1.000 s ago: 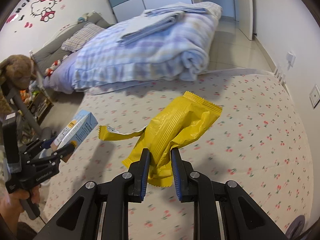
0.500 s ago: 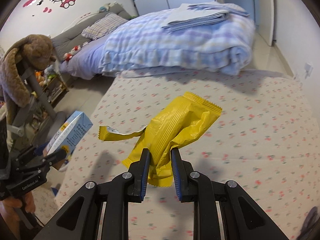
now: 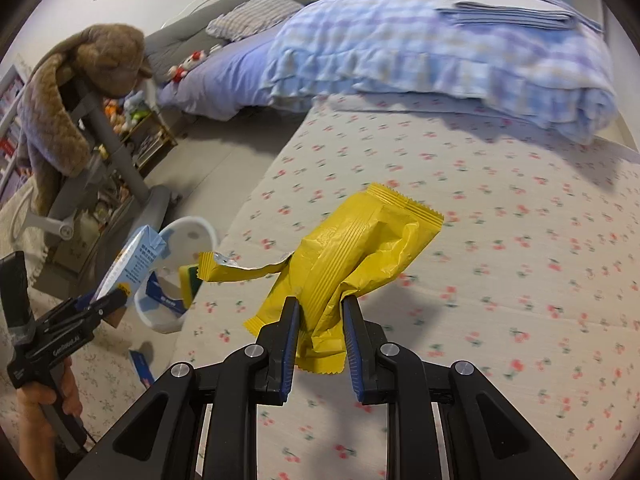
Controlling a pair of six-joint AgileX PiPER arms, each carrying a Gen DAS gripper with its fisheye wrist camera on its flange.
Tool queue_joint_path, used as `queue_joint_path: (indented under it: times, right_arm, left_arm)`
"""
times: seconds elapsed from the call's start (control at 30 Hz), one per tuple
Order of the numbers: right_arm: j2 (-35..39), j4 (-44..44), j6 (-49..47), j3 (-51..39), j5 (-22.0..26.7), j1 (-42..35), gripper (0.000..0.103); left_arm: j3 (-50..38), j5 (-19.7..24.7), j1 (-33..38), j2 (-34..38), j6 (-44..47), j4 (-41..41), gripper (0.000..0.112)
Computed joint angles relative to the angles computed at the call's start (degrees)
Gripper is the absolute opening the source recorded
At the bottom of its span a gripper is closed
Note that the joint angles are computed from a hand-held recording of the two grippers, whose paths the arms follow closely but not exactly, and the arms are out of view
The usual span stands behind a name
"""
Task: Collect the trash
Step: 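Carry the milk carton and yellow wrapper over the wastebasket and open both tools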
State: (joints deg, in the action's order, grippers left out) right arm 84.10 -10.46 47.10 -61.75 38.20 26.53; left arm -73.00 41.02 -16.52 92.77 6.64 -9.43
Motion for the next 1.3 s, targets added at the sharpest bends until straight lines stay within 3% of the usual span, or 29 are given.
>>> queue_joint_path:
  times: [0.17,0.23,0.3,0.37,0.43,0.6,0.93,1.17,1.27,1.3]
  right_arm:
    - [5.4,0.0,0.2,-4.5,-0.4,2.9,0.023]
    - [7.0,0.0,0.0,-6.0,-0.7,3.8,0.023]
    - [9.1,0.7,-1.3,-8.3,-1.1,4.6,0.023]
    - [10.9,0.9,-2.0,-10.4,-1.0,5.4,0.023]
    - [12.8,1.1,-3.3,-12.7,0.0,6.1,0.023]
    - [18.8,2.9,-7.3,-20.1,2.4,7.3,0.023]
    - [34.8,7.7,-11.7,-42.1,10.3,8.1,0.023]
    - [41.8,11.6,-15.9,-53.3,14.5,8.3,0.027]
    - [41.9,13.5,-17.3,-53.7,13.9,8.1,0.038]
    - [41.5,12.5,-16.6,-53.4,13.9,8.3,0.047]
  left_arm:
    - [-1.5,-1.4,3.4,2.6,0.1,-0.7,0.054]
    - [-1.5,-3.9,3.5,3.0,-0.6,0.0,0.055]
    - [-3.1,-2.8,4.0,4.4,-2.1,-0.1,0.056]
    - [-5.0,0.0,5.1,5.8,-2.3,-1.3,0.064]
    - [-6.0,1.5,5.4,5.9,-5.1,0.7,0.088]
    - [-7.0,5.6,4.7,4.5,-14.0,11.5,0.094]
    - [-7.6,8.8,8.2,3.5,-14.2,14.7,0.095]
    - [-8.9,10.3,9.2,4.3,-14.4,14.1,0.095]
    - [-9.0,10.7,9.7,4.3,-14.2,13.4,0.095]
    - [-8.9,10.7,9.7,4.2,-14.1,13.3,0.095]
